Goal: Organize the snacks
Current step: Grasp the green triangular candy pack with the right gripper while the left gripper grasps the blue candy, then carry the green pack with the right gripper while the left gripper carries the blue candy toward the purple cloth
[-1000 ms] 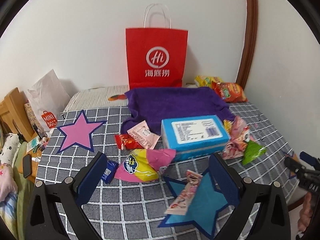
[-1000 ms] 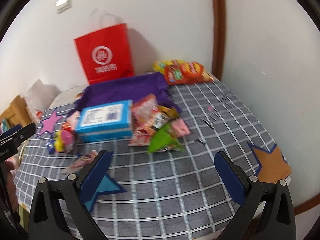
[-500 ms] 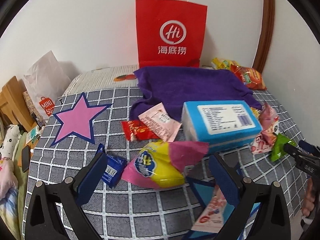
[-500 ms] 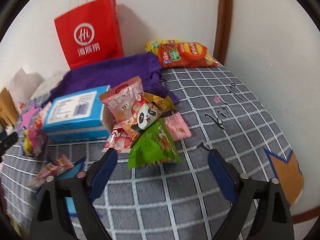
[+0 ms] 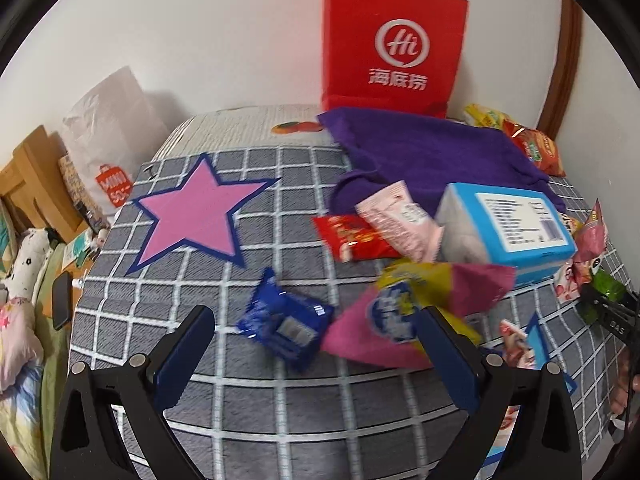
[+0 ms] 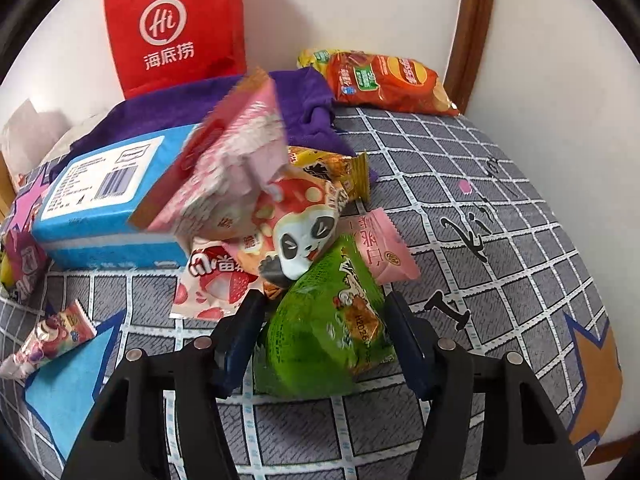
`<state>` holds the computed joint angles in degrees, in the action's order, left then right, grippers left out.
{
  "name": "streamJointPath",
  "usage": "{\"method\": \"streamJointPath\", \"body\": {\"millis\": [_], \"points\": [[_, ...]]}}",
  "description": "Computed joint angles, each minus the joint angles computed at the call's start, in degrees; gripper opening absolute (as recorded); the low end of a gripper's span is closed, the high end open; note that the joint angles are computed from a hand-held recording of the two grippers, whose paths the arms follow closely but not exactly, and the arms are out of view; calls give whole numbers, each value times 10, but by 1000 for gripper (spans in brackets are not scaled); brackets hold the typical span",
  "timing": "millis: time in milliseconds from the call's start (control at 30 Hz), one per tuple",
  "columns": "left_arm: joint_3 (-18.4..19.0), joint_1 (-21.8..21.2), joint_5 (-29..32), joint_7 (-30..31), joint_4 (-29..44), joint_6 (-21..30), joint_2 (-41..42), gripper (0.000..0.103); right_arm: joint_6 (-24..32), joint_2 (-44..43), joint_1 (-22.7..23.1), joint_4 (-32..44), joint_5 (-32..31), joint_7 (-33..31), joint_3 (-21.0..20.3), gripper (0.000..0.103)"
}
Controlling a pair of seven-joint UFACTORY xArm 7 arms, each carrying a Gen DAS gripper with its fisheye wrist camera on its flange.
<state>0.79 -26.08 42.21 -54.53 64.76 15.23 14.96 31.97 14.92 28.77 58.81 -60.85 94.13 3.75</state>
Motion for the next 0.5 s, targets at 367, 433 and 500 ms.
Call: {"method": "streamJointPath", "body": {"millis": [367,433,500], "points": [[12,21,6,-7,-13,3,4,101,4,-43,-1,-39,-18,42,27,47],[13,23,4,-2,-7,3,13,101,10,-39,1,-38,-20,47,29,47],[8,30,-13,16,-3,-3,22,100,16,-38,4,-38,-25,50,29,47]]}}
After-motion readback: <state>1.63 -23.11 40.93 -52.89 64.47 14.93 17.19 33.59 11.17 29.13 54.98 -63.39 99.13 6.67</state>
